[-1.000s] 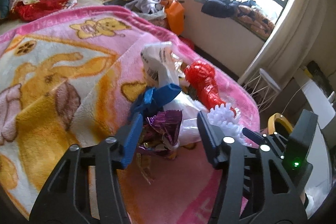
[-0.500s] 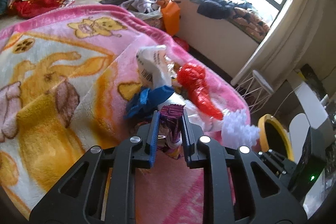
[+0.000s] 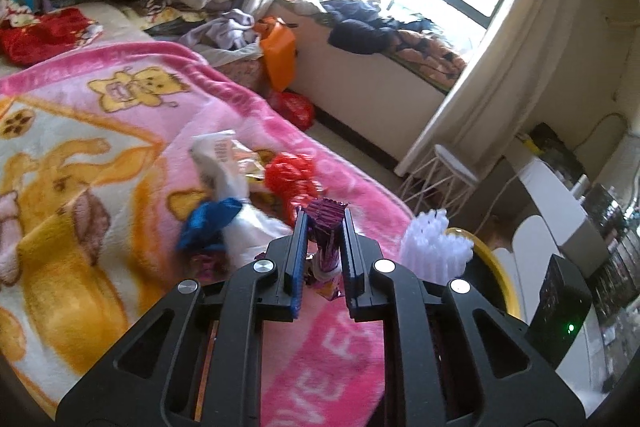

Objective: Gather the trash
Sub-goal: 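Carry the foam net over the yellow bin and open the right tool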

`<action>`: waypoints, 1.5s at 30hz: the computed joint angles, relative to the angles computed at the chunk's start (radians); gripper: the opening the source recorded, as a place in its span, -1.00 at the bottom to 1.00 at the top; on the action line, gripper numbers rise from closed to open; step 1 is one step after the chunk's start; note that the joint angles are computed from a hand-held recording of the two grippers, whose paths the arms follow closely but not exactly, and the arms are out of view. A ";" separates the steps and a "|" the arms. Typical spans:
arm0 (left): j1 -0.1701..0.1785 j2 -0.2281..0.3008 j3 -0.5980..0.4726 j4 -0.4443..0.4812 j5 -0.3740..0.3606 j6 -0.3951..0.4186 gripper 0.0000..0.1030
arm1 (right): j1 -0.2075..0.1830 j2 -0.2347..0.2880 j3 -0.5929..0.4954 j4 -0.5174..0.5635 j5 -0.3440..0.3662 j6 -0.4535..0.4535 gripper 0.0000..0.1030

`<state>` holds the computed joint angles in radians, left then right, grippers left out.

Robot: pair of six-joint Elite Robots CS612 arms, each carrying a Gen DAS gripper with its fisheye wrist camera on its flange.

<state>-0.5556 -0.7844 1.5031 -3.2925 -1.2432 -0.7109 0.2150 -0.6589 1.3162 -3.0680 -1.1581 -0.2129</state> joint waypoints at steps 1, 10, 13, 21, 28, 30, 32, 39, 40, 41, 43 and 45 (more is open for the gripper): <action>-0.002 0.002 -0.005 -0.002 -0.006 0.006 -0.79 | -0.004 -0.002 0.004 -0.014 0.000 0.014 -0.37; -0.018 0.025 -0.055 -0.004 -0.059 0.054 -0.79 | -0.027 -0.013 0.021 -0.067 -0.037 0.088 -0.37; -0.024 0.033 -0.073 0.002 -0.069 0.077 -0.79 | -0.033 -0.016 0.027 -0.085 -0.054 0.116 -0.37; -0.036 0.054 -0.117 0.015 -0.096 0.101 -0.79 | -0.055 -0.026 0.046 -0.126 -0.093 0.182 -0.37; -0.045 0.070 -0.147 0.022 -0.114 0.121 -0.79 | -0.074 -0.034 0.064 -0.142 -0.124 0.234 -0.37; -0.048 0.075 -0.157 0.025 -0.120 0.127 -0.79 | -0.080 -0.035 0.068 -0.149 -0.134 0.250 -0.37; -0.051 0.079 -0.166 0.029 -0.124 0.130 -0.79 | -0.085 -0.035 0.072 -0.153 -0.143 0.264 -0.37; -0.058 0.099 -0.203 0.051 -0.145 0.143 -0.79 | -0.105 -0.033 0.079 -0.154 -0.177 0.318 -0.37; -0.060 0.101 -0.207 0.054 -0.147 0.143 -0.79 | -0.107 -0.034 0.077 -0.150 -0.180 0.327 -0.37; -0.061 0.106 -0.216 0.061 -0.153 0.147 -0.79 | -0.110 -0.033 0.078 -0.148 -0.182 0.336 -0.37; -0.061 0.113 -0.228 0.071 -0.160 0.155 -0.79 | -0.113 -0.033 0.080 -0.148 -0.193 0.349 -0.37; -0.062 0.123 -0.246 0.086 -0.172 0.162 -0.79 | -0.118 -0.033 0.080 -0.143 -0.199 0.362 -0.37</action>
<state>-0.6178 -0.6613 1.2570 -3.2067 -1.4156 -0.5491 0.0971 -0.6914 1.3959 -3.2111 -1.3570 0.1493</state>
